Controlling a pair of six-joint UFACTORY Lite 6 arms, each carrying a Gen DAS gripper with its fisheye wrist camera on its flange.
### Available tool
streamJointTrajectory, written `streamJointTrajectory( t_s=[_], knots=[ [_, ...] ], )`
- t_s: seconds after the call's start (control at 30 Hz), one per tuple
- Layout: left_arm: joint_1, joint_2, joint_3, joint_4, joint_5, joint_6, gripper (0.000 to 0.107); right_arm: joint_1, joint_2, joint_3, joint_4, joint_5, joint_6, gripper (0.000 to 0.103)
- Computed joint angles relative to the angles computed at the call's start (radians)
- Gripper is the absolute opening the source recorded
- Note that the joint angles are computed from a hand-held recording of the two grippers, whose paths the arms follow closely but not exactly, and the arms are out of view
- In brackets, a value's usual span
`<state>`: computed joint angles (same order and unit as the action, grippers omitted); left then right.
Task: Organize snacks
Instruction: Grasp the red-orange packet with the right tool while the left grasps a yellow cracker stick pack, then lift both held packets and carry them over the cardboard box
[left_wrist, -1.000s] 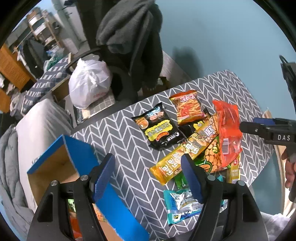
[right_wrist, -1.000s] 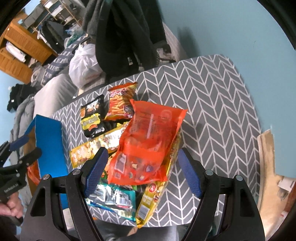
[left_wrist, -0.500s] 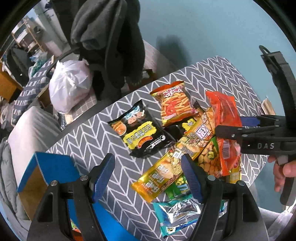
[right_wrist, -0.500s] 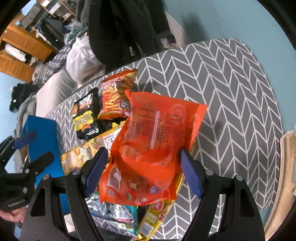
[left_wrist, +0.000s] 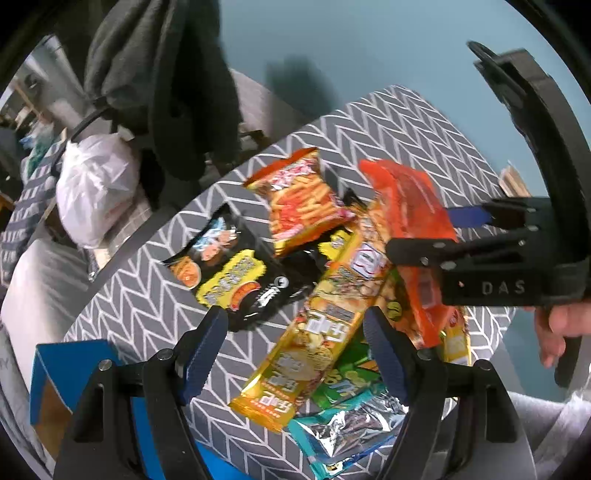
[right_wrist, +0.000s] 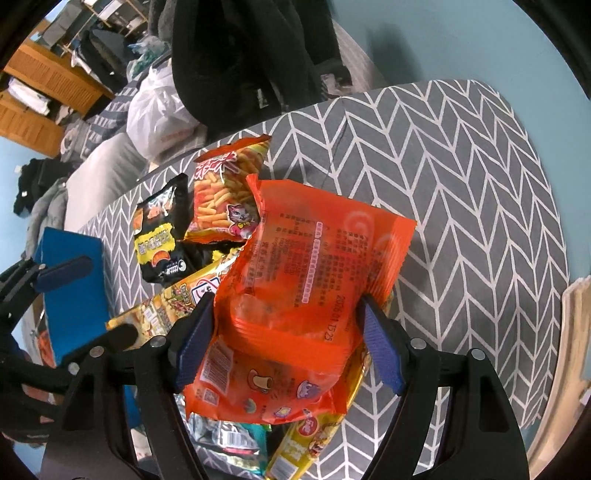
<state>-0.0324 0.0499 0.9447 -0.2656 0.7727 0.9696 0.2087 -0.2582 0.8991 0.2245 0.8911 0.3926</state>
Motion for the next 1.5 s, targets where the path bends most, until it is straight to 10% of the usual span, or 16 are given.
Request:
streamJointTrajectory(
  t_s=[0.27, 0.77, 1.1, 1.5],
  knots=[
    [-0.064, 0.040, -0.023, 0.038, -0.033, -0.017, 0.079, -0.045, -0.090, -0.040, 0.007, 0.023, -0.040, 0.057],
    [-0.069, 0.269, 0.097, -0.019, -0.046, 0.000, 0.079, -0.086, -0.284, -0.042, -0.052, 0.161, 0.048, 0.056],
    [-0.129, 0.194, -0.026, -0.006, -0.170, 0.092, 0.044, -0.037, -0.335, -0.045, -0.074, 0.192, 0.135, 0.056],
    [-0.010, 0.051, -0.056, -0.061, -0.083, 0.098, 0.031, 0.053, -0.334, -0.015, -0.126, 0.193, 0.213, 0.056]
  ],
)
